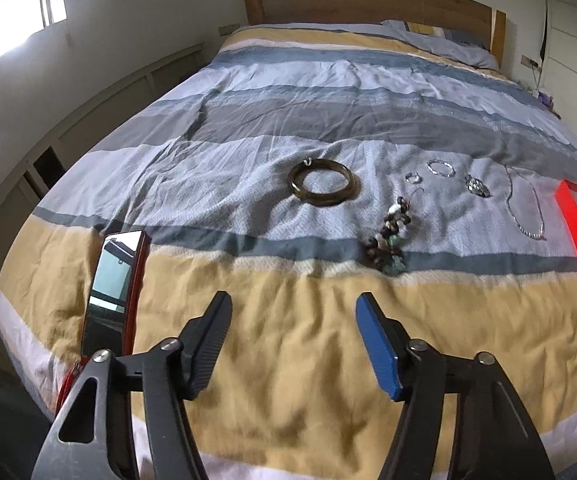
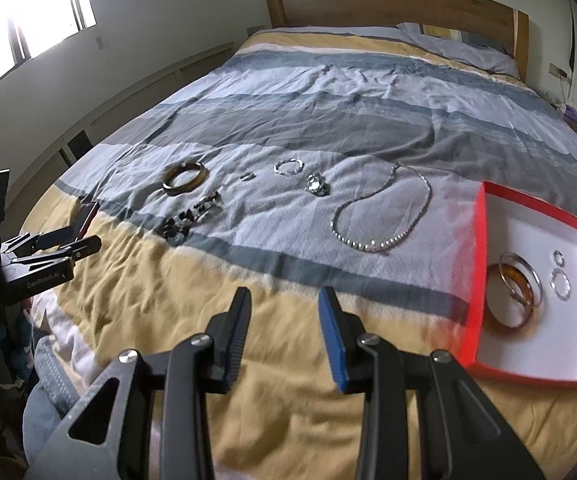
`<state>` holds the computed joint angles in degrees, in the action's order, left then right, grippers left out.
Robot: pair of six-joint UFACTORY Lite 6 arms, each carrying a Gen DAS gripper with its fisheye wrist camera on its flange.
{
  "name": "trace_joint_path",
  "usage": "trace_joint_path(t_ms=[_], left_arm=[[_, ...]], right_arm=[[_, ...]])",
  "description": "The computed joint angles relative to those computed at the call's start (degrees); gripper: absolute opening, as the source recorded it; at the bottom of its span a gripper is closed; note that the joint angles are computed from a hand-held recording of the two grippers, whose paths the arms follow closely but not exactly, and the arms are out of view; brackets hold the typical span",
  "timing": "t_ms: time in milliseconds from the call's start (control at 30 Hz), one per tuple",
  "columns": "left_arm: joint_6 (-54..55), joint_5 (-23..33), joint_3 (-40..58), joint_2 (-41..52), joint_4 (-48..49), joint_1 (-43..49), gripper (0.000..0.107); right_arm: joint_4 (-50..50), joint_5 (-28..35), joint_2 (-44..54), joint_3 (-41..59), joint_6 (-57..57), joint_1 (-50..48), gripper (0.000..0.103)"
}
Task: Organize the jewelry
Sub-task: 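Grasp the dark wooden bangle with the left tool while the right tool grasps a small silver ring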
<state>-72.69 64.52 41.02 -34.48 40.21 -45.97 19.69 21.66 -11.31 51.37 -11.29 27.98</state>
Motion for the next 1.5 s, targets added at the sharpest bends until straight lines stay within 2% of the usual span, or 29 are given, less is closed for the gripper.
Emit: trace_joint_path(t_ms=[300,433,700,867,933,967,1033,1133,1367,1500], left_arm=[[12.8,-15.6,0.9,4.0,-3.2,14.9,0.058],[21.1,-22.6,2.7,7.3,-7.5,22.8,0.057],[47.3,-35.4,9.5,19.4,-27.4,40.4,0.049],[61.9,-38.7,16.1,30.4,-39.5,45.3,0.039],[66.6,-38.7,18.8,34.6,-43.2,46.3,0.029],[69.1,-38.5,20.4,37.3,-45.4,46.7,0.027],[70.9,-38.6,22.4,40.6,-46.8,47.3,0.02],[74.1,-39.5,23.5,43.4,-49.6,48.1,0.016],[85.0,-40.1,24.5,45.9,-59.0,49.9,0.015],[91.7,-39.9,24.8,46.6,-64.9,50.8,0.019]], right_arm=[[11.2,-2.9,10.1,5.6,-11.8,-1.6,0.033],[15.4,-3.5,14.3,8.4,-15.7,-1.4,0.033],[19.0,-4.0,26.3,19.7,-19.0,1.0,0.033],[17.6,-3.7,35.4,29.9,-17.7,2.2,0.033],[17.2,-3.2,39.8,35.1,-16.7,2.4,0.033],[17.0,-2.9,41.5,37.2,-16.2,2.5,0.033],[15.2,-2.2,46.3,43.0,-14.1,2.9,0.033],[12.6,-1.2,52.2,50.1,-11.0,3.4,0.033],[6.2,2.6,65.2,67.3,-4.2,4.9,0.033],[1.6,5.1,70.9,76.0,-0.2,5.9,0.033]])
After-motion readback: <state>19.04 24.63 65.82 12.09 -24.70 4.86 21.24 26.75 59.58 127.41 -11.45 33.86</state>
